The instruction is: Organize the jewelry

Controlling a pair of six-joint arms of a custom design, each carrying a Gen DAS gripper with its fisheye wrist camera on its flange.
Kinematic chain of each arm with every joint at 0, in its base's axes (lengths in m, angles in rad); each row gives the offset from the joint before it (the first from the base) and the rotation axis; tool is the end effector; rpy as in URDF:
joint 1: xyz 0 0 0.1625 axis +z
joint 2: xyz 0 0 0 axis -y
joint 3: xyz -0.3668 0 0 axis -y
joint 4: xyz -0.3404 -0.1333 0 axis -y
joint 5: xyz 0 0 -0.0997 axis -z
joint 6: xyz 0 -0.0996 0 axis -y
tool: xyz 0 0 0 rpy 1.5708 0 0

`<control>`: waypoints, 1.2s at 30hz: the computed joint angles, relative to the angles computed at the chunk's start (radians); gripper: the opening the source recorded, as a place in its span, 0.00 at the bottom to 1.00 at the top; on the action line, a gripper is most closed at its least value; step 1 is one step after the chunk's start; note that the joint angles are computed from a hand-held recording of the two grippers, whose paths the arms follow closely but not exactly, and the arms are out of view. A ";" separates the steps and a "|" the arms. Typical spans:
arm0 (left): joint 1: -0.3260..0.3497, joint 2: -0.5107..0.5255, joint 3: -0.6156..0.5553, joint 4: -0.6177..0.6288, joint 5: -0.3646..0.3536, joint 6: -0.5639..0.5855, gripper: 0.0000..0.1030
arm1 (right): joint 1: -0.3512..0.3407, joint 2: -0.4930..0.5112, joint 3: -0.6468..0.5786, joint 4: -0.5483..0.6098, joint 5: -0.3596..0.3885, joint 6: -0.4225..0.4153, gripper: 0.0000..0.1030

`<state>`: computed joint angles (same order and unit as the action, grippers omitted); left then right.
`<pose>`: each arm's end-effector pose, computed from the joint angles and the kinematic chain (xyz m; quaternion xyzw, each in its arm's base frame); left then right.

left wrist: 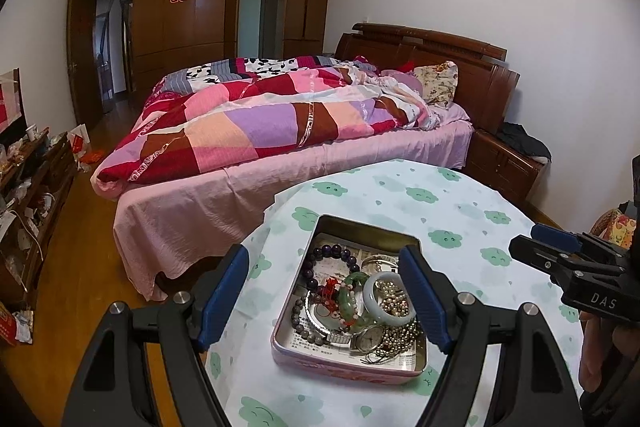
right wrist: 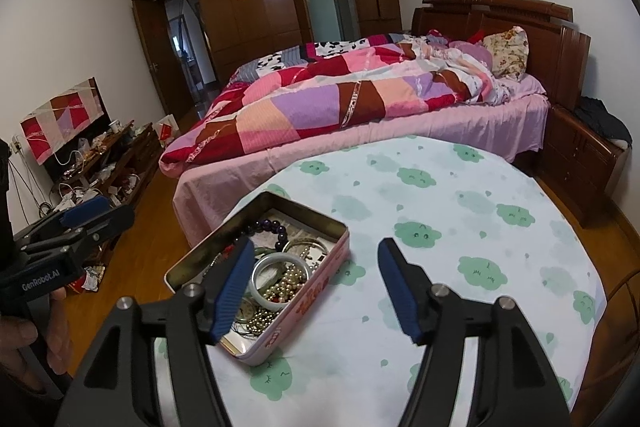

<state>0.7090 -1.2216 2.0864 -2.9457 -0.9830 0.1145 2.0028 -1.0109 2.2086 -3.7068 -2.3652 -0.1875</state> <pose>-0.2369 -0.4516 0.2245 0.3698 0.8523 -0.3271 0.1728 0.2383 -0.3682 0.1955 0.0841 -0.8367 0.4559 0.2916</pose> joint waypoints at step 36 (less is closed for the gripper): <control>0.000 -0.011 0.027 0.003 -0.013 0.004 0.75 | -0.002 -0.005 0.006 -0.001 0.003 -0.001 0.67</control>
